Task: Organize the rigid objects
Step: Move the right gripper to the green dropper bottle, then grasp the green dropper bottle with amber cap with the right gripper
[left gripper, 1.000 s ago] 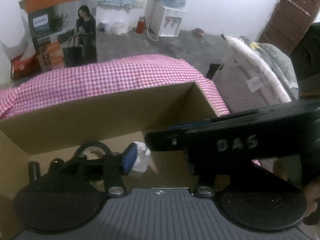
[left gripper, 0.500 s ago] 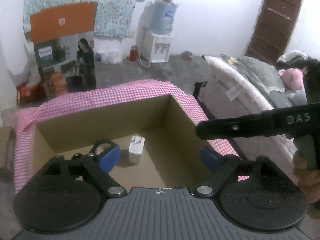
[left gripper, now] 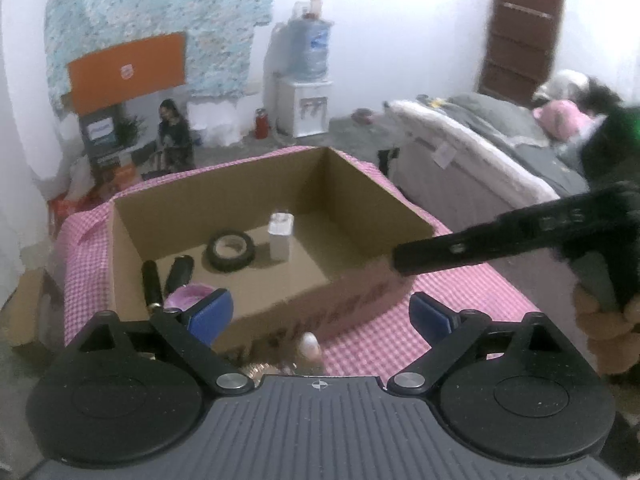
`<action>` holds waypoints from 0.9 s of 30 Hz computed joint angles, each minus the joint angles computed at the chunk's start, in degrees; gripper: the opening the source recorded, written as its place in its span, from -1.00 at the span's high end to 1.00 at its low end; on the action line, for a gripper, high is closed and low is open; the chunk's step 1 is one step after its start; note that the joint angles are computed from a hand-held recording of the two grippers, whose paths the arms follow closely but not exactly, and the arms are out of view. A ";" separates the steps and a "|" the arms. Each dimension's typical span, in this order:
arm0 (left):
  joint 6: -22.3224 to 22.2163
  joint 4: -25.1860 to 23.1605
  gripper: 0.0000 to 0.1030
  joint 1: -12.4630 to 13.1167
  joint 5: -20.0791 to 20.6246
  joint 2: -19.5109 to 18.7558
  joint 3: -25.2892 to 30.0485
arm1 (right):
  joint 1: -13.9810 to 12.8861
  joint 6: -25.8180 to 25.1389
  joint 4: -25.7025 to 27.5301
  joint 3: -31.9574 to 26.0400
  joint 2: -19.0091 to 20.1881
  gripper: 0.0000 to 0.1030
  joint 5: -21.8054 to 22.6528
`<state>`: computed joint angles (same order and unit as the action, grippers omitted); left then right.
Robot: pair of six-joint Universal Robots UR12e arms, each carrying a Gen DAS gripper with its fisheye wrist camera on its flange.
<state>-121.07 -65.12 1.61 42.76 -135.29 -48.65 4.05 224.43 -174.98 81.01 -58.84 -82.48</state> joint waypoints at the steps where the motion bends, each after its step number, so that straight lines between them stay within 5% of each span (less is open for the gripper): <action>1: 1.01 -0.71 -0.89 0.27 -0.68 0.06 -0.40 | 0.38 -0.98 1.09 -0.44 0.23 0.19 -0.29; 9: 2.08 2.78 -0.80 0.40 -0.08 0.39 -4.52 | 2.07 -7.75 9.59 -4.89 2.78 0.14 -1.64; 11: 2.83 2.62 -0.61 0.24 0.47 0.27 -4.80 | 2.31 -8.35 10.79 -5.63 3.30 0.14 -1.95; 20: 1.11 3.16 -0.21 -0.42 2.65 -0.86 -4.09 | 2.06 -9.82 14.00 -8.22 5.13 0.15 -0.62; 27: 0.28 2.15 -0.09 -0.62 2.99 -1.22 -3.46 | 1.71 -10.28 14.62 -9.93 6.50 0.28 0.75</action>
